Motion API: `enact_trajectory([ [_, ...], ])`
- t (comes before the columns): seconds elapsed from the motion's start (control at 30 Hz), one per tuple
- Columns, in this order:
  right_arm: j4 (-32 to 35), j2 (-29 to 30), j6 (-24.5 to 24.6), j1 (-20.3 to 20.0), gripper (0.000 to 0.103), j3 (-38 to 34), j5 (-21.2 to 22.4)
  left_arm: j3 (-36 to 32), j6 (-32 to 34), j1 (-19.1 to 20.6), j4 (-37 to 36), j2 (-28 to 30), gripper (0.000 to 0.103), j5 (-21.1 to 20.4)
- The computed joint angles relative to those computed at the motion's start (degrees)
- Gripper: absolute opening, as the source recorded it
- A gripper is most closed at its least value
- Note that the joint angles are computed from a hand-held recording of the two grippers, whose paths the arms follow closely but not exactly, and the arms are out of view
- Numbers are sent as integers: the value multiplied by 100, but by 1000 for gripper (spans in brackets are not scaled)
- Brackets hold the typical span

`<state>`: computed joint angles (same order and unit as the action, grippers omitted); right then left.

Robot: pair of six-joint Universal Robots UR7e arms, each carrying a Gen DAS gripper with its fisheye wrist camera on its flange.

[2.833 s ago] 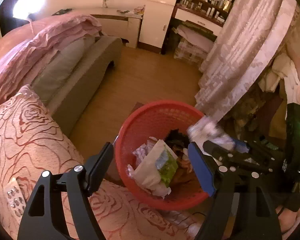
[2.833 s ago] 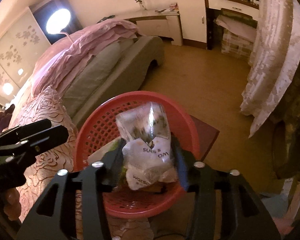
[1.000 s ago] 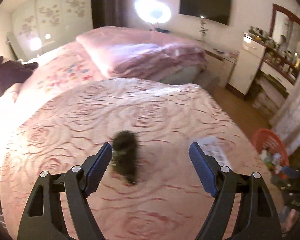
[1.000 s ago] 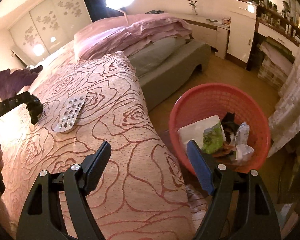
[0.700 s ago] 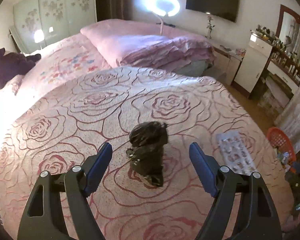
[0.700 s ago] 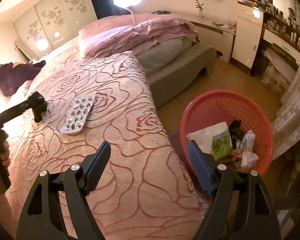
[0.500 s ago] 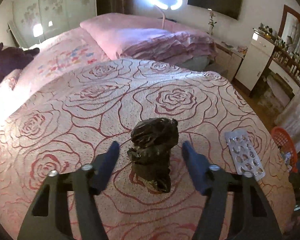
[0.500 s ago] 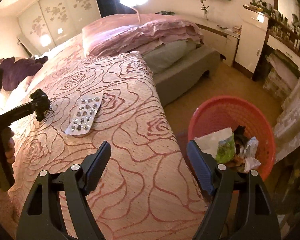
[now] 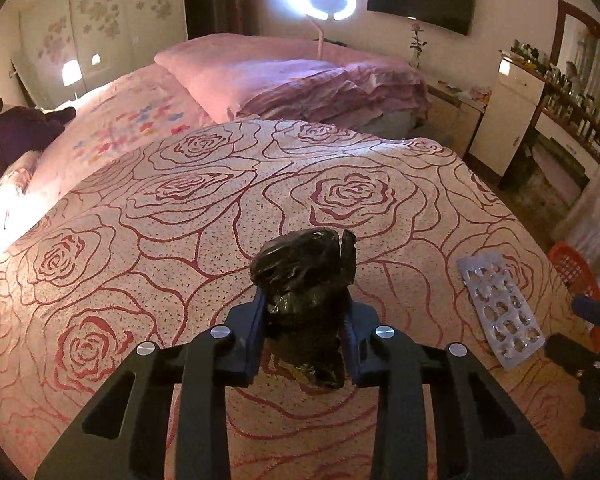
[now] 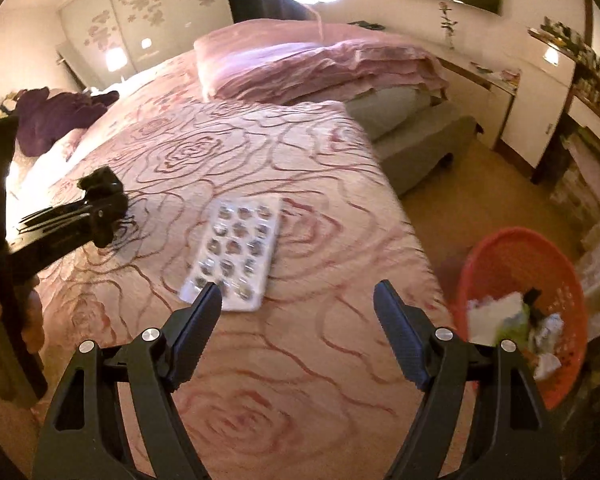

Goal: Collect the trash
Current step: 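Grasp the black plastic bag with the left tool while the right tool grasps the pill blister pack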

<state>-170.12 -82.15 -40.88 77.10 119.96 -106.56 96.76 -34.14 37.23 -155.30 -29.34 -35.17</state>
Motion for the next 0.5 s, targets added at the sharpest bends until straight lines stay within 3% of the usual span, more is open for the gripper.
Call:
enact_trajectory([
  [0.2,-119,470,-62,290,76,-181,-203,64,63,26,-211,-18,30,-92],
  [0.4,-604,916,-251,490,76,-252,-684,74,53,24,-228,-17,30,-86],
  [0.5,-732,919,-297,461,73,-196,-616,80,52,23,-238,-21,30,-100],
])
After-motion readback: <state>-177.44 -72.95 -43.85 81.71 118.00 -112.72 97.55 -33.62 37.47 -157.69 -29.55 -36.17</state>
